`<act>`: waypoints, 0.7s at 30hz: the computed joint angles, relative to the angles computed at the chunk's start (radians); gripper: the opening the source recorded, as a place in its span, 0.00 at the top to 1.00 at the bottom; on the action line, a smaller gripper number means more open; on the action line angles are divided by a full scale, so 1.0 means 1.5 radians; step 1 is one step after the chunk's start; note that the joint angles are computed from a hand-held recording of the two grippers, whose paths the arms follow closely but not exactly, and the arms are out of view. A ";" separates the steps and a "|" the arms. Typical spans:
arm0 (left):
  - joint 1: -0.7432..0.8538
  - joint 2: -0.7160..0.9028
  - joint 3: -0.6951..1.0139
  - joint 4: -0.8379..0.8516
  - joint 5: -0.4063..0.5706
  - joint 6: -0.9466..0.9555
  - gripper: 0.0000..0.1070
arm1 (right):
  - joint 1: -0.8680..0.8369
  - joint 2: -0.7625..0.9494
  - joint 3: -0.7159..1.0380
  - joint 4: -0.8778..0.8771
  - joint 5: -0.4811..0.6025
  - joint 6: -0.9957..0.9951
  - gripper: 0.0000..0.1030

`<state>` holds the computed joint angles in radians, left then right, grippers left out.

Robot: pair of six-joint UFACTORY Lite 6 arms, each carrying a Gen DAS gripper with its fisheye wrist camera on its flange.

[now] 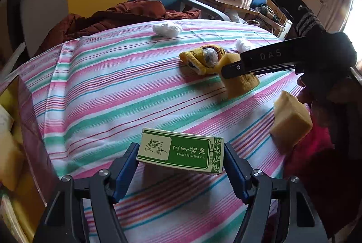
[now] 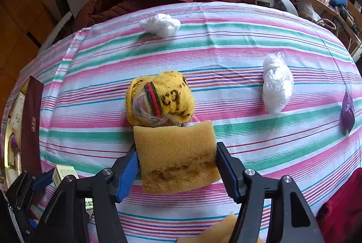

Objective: Organize objects
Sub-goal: 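Grasp the green essential oil box with the left gripper while the right grasps a yellow sponge, then place the green box in the gold tray with the left gripper while the right drops the sponge there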

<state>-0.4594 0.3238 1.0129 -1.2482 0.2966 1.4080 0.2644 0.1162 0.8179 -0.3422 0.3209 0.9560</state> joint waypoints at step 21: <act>0.395 -0.291 -0.168 0.077 0.225 -0.038 0.32 | 0.198 -0.138 0.019 -0.180 0.125 0.269 0.36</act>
